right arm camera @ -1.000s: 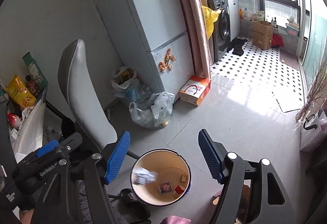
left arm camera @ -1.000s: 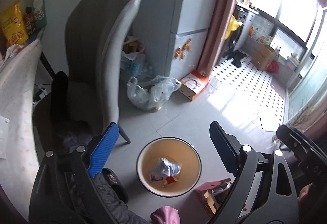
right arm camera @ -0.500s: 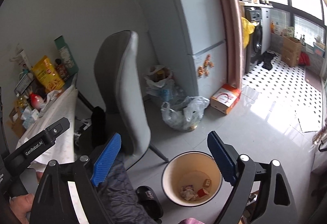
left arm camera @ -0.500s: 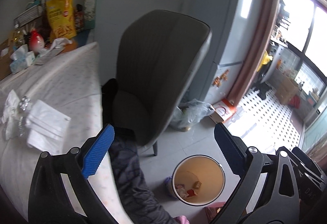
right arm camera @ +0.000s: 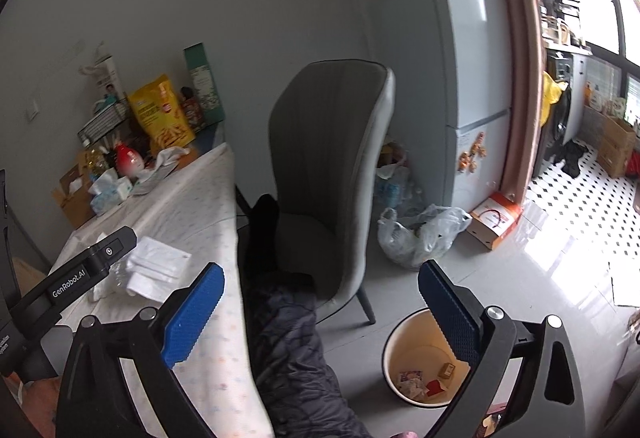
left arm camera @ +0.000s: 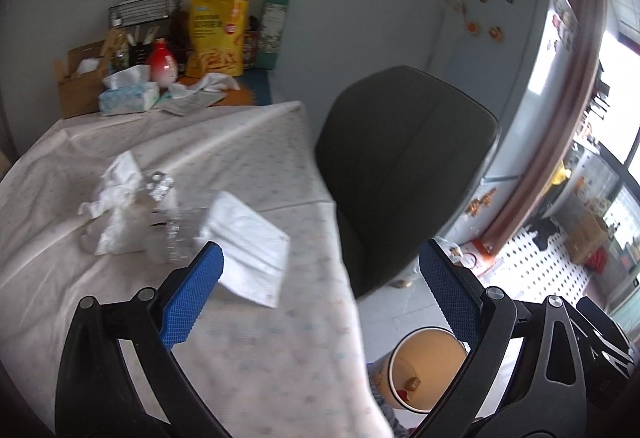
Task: Collect trash
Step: 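Move both open grippers back over the table trash, then grasp the white tissue with the left gripper while the right gripper grasps the white face mask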
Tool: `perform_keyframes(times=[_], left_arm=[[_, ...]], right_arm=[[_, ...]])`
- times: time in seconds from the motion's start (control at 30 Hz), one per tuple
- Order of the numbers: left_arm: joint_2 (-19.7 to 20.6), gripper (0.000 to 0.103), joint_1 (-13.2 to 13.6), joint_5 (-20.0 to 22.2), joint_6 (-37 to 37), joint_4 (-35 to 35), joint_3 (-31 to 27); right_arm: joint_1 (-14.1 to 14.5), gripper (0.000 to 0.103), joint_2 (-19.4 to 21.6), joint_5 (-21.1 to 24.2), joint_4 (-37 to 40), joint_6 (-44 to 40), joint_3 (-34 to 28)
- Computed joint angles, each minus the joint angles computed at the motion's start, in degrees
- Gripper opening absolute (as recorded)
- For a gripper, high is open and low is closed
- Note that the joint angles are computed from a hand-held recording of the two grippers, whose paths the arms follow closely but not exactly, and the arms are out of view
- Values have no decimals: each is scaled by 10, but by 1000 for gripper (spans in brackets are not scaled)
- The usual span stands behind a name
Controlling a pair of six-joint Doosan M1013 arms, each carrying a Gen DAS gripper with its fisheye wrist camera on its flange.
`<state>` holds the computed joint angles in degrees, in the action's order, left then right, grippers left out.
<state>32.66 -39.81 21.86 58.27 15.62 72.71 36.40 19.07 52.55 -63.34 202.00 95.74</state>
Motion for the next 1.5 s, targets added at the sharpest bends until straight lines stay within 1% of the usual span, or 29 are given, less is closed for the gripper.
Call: perform_keyframes(times=[0.13,0.23,0.4,0.53,0.67,0.73,0.9,0.93,1.0,1.03,1.07,1.2,1.23,1.3,1.33,1.43,1.5], left_arm=[[-12,97,20,-14,-26,7,20],[-20,97,32,-25,-51,25,35],[-30,97,53,-36,-73,34,54],[-37,97,70,-49,-48,-5,66],[-38,97,83,-53,-69,16,72],[-38,97,88,-51,-97,40,74],[-32,97,102,-45,-145,82,74],[-29,97,104,-42,-146,83,71],[-21,97,109,-35,-124,58,64],[-16,96,112,-30,-109,41,59],[-12,94,113,-26,-103,34,54],[2,93,115,-13,-94,29,39],[7,92,116,-10,-83,19,33],[16,87,116,-1,-62,0,22],[21,86,117,4,-52,-10,17],[35,78,117,18,-23,-36,1],[44,72,117,29,-5,-55,-9]], right_arm=[[9,95,19,-3,6,-28,-33],[14,95,34,-4,14,-54,-59],[23,95,60,0,31,-93,-100],[26,95,78,3,47,-130,-132],[30,95,99,-3,56,-162,-162],[31,95,111,-7,62,-178,-179],[27,95,131,-26,81,-217,-207],[25,95,136,-30,84,-222,-212],[21,93,145,-39,97,-233,-222],[18,90,150,-45,109,-243,-229],[16,89,155,-47,117,-252,-235],[11,89,170,-53,132,-277,-256],[9,88,173,-55,137,-282,-258],[5,85,179,-61,150,-295,-263],[3,84,181,-63,159,-302,-266],[-5,74,191,-72,189,-326,-275],[-9,69,197,-77,206,-339,-281]])
